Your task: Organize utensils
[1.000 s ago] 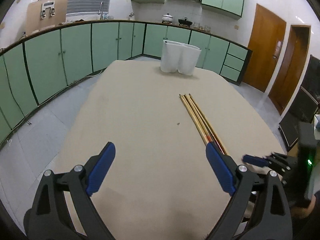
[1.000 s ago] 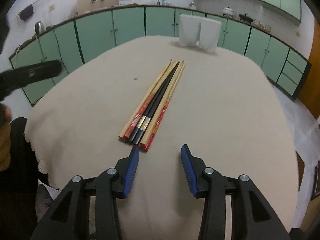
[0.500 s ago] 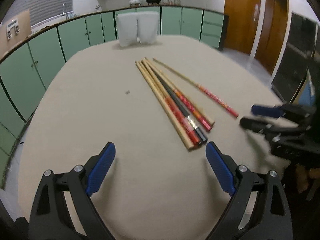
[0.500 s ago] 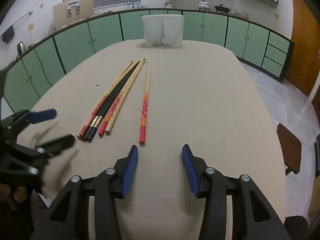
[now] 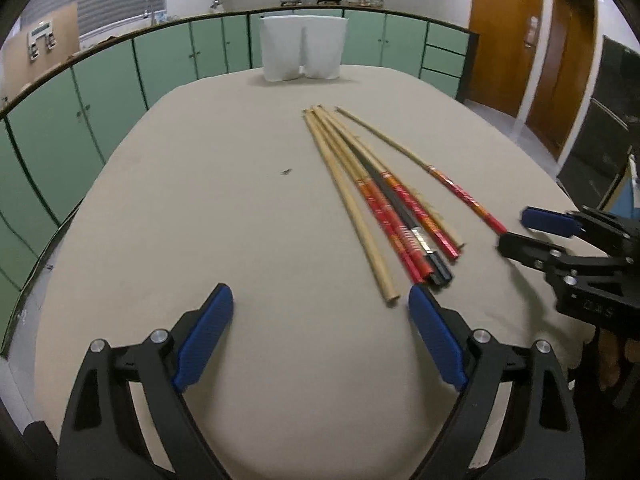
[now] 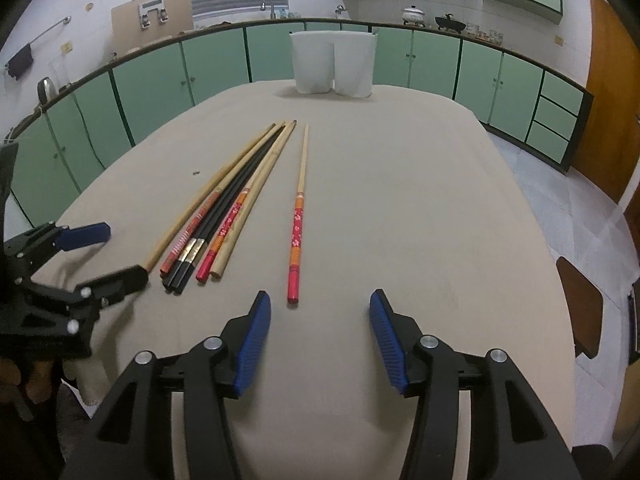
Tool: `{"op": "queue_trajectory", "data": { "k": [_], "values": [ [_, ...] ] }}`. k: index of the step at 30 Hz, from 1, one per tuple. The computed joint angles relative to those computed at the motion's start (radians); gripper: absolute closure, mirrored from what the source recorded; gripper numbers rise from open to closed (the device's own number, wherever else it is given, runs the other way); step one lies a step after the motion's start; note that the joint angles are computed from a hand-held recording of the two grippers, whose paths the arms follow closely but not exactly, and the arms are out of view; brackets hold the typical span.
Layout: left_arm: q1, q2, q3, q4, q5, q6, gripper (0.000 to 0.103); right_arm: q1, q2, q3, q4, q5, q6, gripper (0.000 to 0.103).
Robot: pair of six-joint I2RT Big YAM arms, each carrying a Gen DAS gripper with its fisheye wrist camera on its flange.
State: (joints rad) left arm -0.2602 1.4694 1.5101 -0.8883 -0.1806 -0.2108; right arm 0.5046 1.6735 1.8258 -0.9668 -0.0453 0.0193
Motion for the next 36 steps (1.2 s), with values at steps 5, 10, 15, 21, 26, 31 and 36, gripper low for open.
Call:
{"op": "queue_trajectory", "data": {
  "k": [5, 10, 15, 21, 26, 31, 36],
  "values": [
    [-0.011, 0.022, 0.017, 0.016, -0.026, 0.012, 0.038, 0.002, 0.026, 0.027, 0.01, -0.008, 0.0, 0.07],
    [-0.016, 0.003, -0.012, 0.06, -0.021, 0.007, 0.072, 0.012, 0.026, 0.022, 0.029, 0.015, 0.031, 0.096],
    [-0.014, -0.001, -0.024, 0.067, -0.096, -0.068, 0.097, 0.02, -0.002, -0.023, 0.068, 0.097, 0.136, 0.097],
    [-0.02, -0.017, -0.036, 0.054, -0.135, -0.093, 0.091, 0.017, -0.027, -0.053, 0.077, 0.1, 0.158, 0.095],
    [-0.011, -0.031, -0.055, 0.066, -0.124, -0.054, 0.077, 0.009, -0.039, -0.069, 0.081, 0.074, 0.143, 0.091],
    [-0.006, -0.029, -0.053, 0.076, -0.089, -0.015, 0.097, 0.006, -0.028, -0.049, 0.063, 0.064, 0.144, 0.097],
    [0.007, -0.04, -0.025, 0.028, -0.028, -0.069, 0.097, -0.002, -0.04, -0.026, 0.046, 0.044, 0.16, 0.097]
  ]
}}
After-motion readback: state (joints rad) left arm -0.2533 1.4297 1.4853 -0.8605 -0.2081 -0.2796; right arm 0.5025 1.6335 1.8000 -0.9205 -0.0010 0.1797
